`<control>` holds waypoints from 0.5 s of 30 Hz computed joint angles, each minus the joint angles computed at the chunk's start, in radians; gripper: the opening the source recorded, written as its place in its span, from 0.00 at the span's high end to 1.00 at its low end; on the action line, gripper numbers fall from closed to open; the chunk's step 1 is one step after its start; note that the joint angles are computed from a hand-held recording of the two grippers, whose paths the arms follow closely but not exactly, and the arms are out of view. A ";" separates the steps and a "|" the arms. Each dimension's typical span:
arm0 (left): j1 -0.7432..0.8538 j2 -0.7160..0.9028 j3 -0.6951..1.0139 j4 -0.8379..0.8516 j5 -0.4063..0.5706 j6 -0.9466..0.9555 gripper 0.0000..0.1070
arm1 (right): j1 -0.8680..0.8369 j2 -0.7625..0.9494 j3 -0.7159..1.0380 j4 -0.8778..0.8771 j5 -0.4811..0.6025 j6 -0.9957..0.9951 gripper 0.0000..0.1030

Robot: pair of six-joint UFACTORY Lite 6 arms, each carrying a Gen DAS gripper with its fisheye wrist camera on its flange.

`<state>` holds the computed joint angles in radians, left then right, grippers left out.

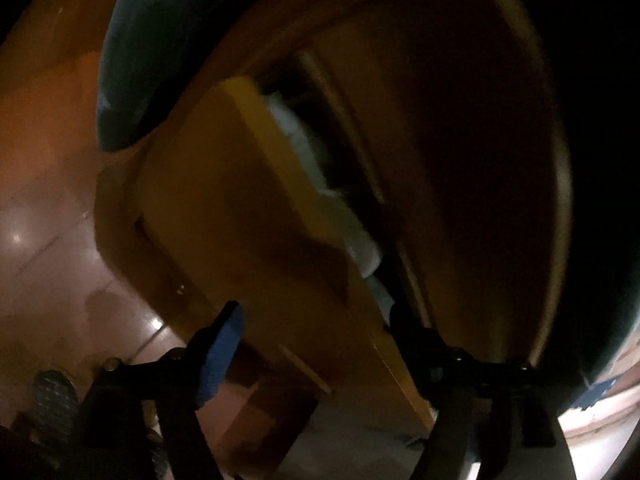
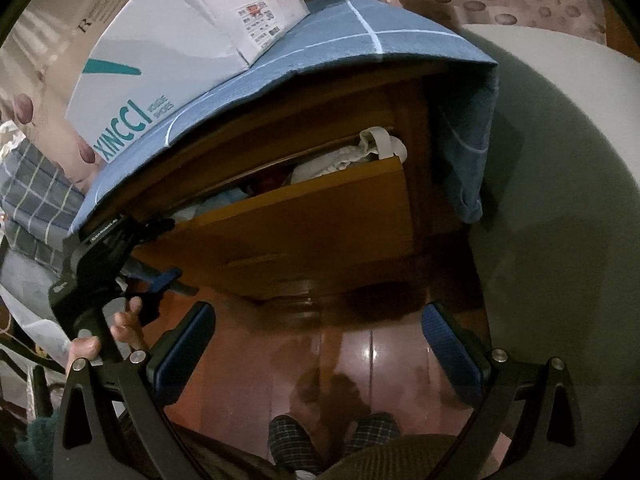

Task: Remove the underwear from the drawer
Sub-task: 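Hook the drawer front with the left tool and pull it open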

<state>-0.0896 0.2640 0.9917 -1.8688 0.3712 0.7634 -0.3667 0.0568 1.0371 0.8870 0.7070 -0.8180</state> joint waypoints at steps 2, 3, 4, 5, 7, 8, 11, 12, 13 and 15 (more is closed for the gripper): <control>0.015 0.014 0.000 -0.007 0.031 -0.018 0.20 | -0.009 -0.006 -0.007 0.011 0.005 -0.004 0.01; 0.022 0.026 0.003 -0.014 0.047 -0.031 0.19 | -0.006 -0.005 -0.004 0.011 0.005 0.004 0.01; 0.026 0.039 0.011 -0.010 0.052 -0.040 0.17 | -0.012 -0.007 -0.006 0.017 0.009 -0.002 0.01; 0.027 0.049 0.023 0.016 0.048 -0.075 0.15 | -0.014 -0.009 -0.007 0.019 0.012 -0.004 0.01; 0.039 0.089 0.076 0.105 0.037 -0.165 0.13 | -0.012 -0.011 -0.009 0.020 0.010 -0.001 0.01; 0.042 0.115 0.086 0.111 0.035 -0.167 0.11 | -0.008 -0.010 -0.009 0.019 0.007 0.003 0.01; 0.044 0.157 0.134 0.214 0.024 -0.293 0.06 | -0.005 -0.012 -0.009 0.014 0.003 0.008 0.01; 0.038 0.175 0.152 0.237 0.023 -0.333 0.06 | -0.003 -0.010 -0.007 0.013 0.004 0.010 0.01; 0.042 0.199 0.177 0.276 0.031 -0.382 0.05 | -0.003 -0.011 -0.007 0.012 0.003 0.011 0.01; 0.047 0.234 0.221 0.356 0.042 -0.471 0.04 | -0.001 -0.010 -0.007 0.008 0.001 0.016 0.01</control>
<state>-0.0426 0.4982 1.2131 -1.5124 0.4137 0.2921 -0.3676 0.0464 1.0303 0.8948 0.7076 -0.8019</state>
